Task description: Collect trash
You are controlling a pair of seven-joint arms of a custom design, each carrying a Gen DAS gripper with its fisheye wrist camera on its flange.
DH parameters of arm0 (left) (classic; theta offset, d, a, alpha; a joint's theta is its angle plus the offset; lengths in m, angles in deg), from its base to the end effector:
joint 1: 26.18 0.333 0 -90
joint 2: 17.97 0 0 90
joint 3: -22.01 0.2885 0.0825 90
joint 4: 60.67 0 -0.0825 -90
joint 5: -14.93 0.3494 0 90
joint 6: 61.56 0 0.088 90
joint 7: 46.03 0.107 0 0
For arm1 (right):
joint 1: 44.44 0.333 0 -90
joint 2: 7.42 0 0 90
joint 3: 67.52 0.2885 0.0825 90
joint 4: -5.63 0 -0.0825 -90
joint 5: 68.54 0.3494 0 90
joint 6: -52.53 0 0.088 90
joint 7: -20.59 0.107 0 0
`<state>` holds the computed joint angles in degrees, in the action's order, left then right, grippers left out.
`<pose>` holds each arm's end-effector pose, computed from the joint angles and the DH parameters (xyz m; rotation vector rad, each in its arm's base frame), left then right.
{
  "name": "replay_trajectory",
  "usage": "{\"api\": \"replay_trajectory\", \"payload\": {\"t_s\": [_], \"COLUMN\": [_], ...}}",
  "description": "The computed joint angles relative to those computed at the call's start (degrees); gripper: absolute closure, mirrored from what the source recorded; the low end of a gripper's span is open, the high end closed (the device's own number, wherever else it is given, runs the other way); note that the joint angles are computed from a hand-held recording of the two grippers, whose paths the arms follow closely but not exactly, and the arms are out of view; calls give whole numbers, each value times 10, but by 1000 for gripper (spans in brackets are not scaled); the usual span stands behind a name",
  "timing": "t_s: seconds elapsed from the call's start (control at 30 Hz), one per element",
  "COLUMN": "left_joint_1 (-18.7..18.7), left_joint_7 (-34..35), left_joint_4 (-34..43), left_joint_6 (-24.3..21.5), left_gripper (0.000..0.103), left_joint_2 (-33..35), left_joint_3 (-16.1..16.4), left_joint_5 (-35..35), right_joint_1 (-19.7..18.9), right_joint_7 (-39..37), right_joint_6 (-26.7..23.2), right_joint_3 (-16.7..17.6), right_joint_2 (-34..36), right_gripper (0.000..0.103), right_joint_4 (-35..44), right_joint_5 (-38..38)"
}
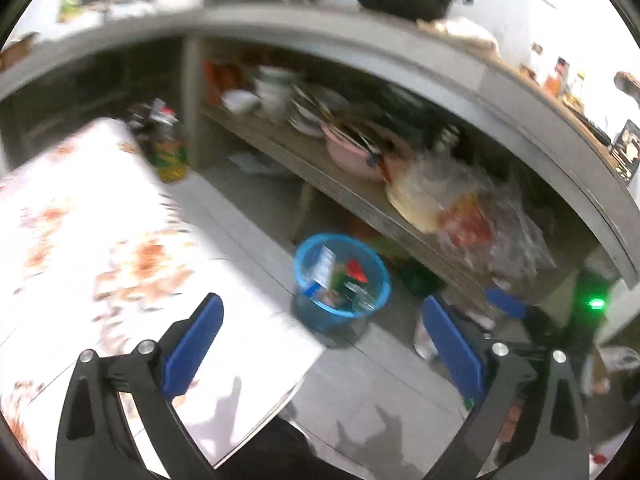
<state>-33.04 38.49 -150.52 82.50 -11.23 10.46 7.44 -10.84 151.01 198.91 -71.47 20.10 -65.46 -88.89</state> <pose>0.5816 -0.1838 0.6455 -1.7060 1.9669 -1.0657 0.6013 0.3630 0.5728 -1.6789 1.6060 -0.5872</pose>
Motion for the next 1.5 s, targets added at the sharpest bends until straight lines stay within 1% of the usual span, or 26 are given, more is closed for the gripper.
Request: {"api": "replay_trajectory", "payload": {"t_s": [0.03,0.1,0.2,0.23,0.3,0.33,0.4,0.43,0.47,0.5,0.53,0.57,0.6,0.63,0.67,0.83,0.93,1.1,1.5], "left_joint_1": [-1,-2,2,6,14,21,32,37,41,40,37,35,34,33,33,29,29,27,24], "left_joint_7": [-13,-65,-143,-179,-243,-276,-327,-354,-380,-394,-399,-404,-412,-422,-432,-445,-465,-466,-462], "left_joint_4": [-26,-79,-118,-135,-151,-164,-182,-186,-181,-174,-170,-167,-167,-171,-181,-190,-202,-209,-200], "left_joint_6": [20,50,56,63,56,60,62,56,28,-2,-20,-33,-48,-58,-63,-122,-137,-149,-165], "left_gripper": [6,6,6,6,6,6,6,6,6,6,6,6,6,6,6,6,6,6,6], "left_joint_2": [-18,-59,-96,-112,-130,-143,-160,-166,-168,-166,-165,-164,-165,-167,-173,-176,-184,-189,-184], "left_joint_3": [3,12,19,20,14,10,3,-1,-7,-9,-5,-2,1,4,6,8,8,8,9], "left_joint_5": [12,52,99,127,203,250,316,345,369,375,367,361,355,350,346,337,341,343,343], "right_joint_1": [10,13,27,32,46,56,67,75,81,84,84,87,92,92,91,100,102,106,104], "right_joint_7": [-4,-15,-21,-20,-9,6,33,50,65,69,68,62,63,51,39,18,11,11,6], "right_joint_6": [8,28,20,22,28,34,49,49,41,22,-2,-41,-65,-100,-121,-189,-214,-250,-259], "right_joint_3": [-3,2,2,0,-11,-19,-31,-38,-42,-41,-38,-36,-35,-30,-25,-17,-19,-24,-26], "right_joint_2": [-3,-9,-6,-7,-10,-15,-17,-19,-20,-13,-4,14,20,39,51,75,90,106,113], "right_gripper": [8,8,8,8,8,8,8,8,8,8,8,8,8,8,8,8,8,8,8], "right_joint_4": [5,3,27,29,31,28,24,24,25,40,59,91,103,133,153,188,209,237,248], "right_joint_5": [-16,-22,-28,-35,-61,-82,-114,-135,-151,-160,-162,-161,-165,-159,-149,-122,-112,-101,-88]}}
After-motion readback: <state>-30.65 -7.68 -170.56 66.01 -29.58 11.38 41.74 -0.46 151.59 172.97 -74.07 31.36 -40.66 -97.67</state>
